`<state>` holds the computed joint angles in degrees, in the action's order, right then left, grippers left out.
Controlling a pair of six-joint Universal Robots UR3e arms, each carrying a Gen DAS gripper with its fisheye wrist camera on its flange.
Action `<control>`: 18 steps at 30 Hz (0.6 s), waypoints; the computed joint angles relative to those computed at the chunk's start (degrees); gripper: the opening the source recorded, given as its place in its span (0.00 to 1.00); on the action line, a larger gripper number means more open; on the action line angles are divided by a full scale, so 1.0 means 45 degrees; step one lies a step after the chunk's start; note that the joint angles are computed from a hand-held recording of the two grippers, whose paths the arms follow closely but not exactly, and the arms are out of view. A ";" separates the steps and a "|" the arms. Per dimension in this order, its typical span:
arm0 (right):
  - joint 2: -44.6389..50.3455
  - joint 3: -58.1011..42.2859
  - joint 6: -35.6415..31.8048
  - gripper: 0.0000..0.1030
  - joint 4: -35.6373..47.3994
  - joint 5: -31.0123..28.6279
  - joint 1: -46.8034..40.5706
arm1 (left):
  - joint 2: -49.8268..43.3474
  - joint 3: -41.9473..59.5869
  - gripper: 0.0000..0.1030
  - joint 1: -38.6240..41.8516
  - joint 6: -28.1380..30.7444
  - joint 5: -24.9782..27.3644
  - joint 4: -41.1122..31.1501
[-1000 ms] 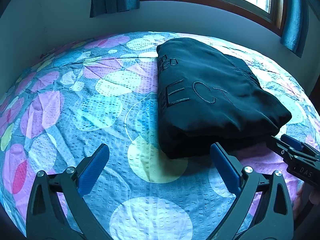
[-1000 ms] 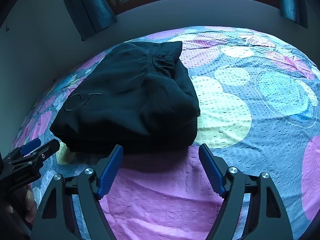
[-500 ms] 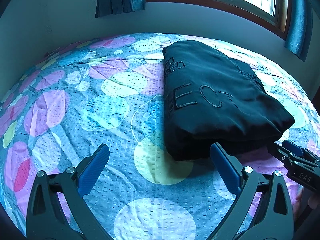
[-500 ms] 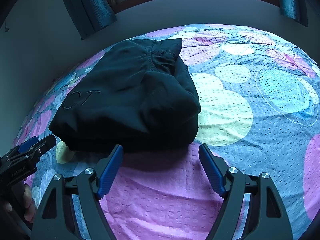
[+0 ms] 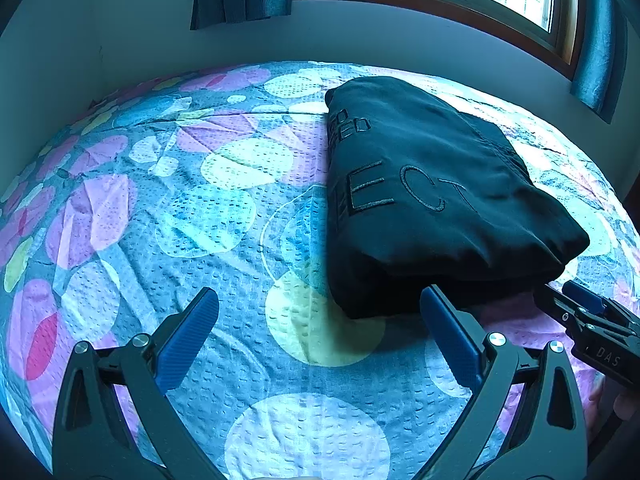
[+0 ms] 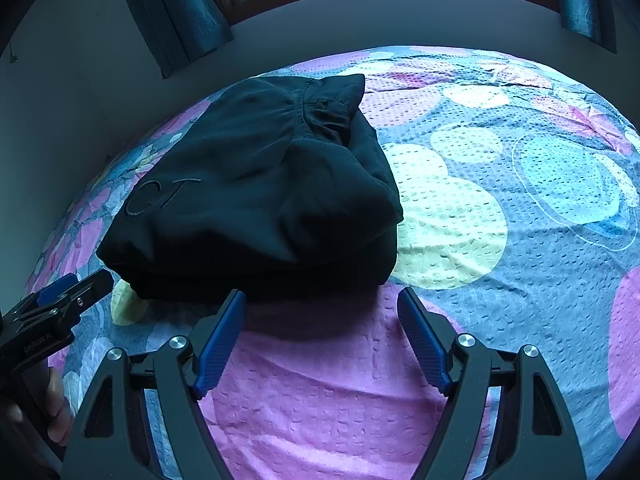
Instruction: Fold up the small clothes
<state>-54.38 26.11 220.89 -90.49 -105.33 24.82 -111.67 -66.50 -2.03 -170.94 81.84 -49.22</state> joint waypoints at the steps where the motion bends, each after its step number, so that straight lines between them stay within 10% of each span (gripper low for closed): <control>1: 0.0005 -0.0006 0.0009 0.74 0.0018 0.0017 -0.0005 | 0.0008 -0.0030 0.98 0.0012 0.0004 -0.0012 0.0011; 18: -0.0255 0.0580 -0.0117 0.74 -0.0214 0.0295 -0.0076 | 0.0398 -0.0450 0.98 0.0602 0.0019 -0.1531 0.0594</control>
